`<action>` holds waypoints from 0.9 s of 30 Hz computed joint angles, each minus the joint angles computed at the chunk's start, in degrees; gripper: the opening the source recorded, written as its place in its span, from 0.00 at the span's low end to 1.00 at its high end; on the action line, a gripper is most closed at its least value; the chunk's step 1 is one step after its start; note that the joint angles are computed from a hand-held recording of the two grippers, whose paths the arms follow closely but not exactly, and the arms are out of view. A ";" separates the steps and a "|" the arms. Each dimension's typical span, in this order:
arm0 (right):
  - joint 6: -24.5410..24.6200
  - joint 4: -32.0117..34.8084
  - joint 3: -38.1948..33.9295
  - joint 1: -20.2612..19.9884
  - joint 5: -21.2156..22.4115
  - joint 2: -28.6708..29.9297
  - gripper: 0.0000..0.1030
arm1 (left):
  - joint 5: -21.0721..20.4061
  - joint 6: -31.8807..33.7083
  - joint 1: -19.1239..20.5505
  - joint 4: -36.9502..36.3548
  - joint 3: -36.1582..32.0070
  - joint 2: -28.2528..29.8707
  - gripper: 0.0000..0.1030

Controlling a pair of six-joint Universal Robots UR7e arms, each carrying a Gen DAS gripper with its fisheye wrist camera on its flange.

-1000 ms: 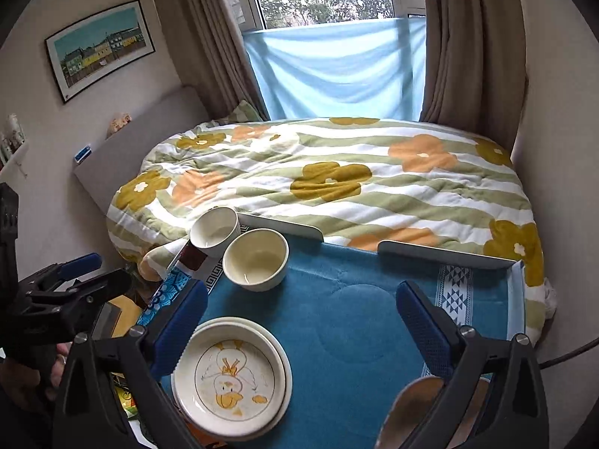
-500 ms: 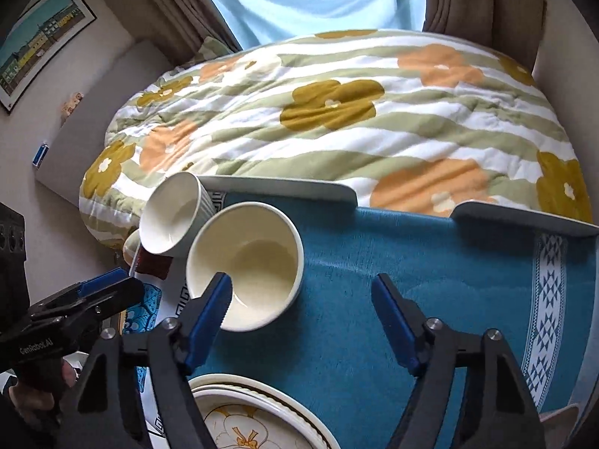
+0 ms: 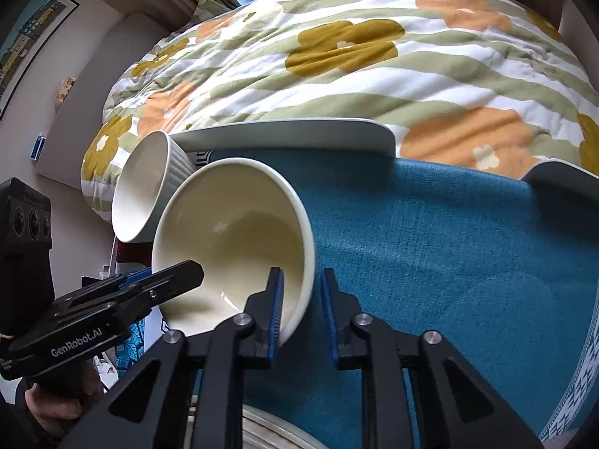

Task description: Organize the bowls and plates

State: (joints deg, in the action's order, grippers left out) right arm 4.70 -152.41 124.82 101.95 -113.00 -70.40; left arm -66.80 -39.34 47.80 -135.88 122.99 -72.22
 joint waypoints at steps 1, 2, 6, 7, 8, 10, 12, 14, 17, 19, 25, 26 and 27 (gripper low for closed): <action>0.03 0.01 -0.06 0.09 -0.05 0.10 0.16 | -0.07 0.12 0.09 -0.17 0.06 -0.01 0.15; 0.04 -0.15 -0.01 0.10 -0.06 0.12 0.16 | 0.03 -0.01 -0.02 -0.16 0.09 -0.02 0.15; 0.24 -0.65 0.19 0.26 -0.29 0.17 0.16 | 1.72 -0.20 -1.23 1.38 -0.03 0.14 0.15; 0.23 -0.73 0.18 0.43 -0.56 0.24 0.16 | 1.92 -0.26 -1.45 1.82 -0.13 0.08 0.15; 0.29 -0.89 0.13 0.66 -0.71 0.38 0.16 | 2.17 -0.26 -1.68 2.01 -0.28 0.18 0.15; 0.00 -1.18 0.28 0.83 -0.63 0.03 0.16 | 2.49 -0.13 -2.09 2.44 -0.31 -0.29 0.15; 0.03 -1.26 0.34 1.22 -0.69 -0.42 0.16 | 2.95 -0.02 -2.72 3.70 -0.84 -0.47 0.15; 0.32 -1.21 0.34 1.78 -0.89 -0.96 0.16 | 3.63 -0.10 -3.63 5.06 -1.31 -0.80 0.15; 0.97 -0.85 0.68 2.96 -1.74 -2.50 0.16 | 4.28 -0.32 -5.58 6.65 -1.98 -1.56 0.15; 1.72 -0.50 1.12 3.86 -2.50 -4.02 0.16 | 4.34 -0.20 -6.80 7.11 -2.38 -1.95 0.15; 5.91 2.59 3.17 7.08 -6.02 -11.55 0.16 | 2.85 0.12 -12.08 9.46 -4.63 -2.26 0.15; 6.67 3.19 3.69 7.63 -6.56 -13.25 0.16 | 2.70 0.00 -12.96 9.78 -5.03 -2.17 0.15; 7.25 3.71 4.13 8.17 -7.02 -14.79 0.16 | 2.65 -0.07 -14.40 10.09 -5.39 -2.15 0.15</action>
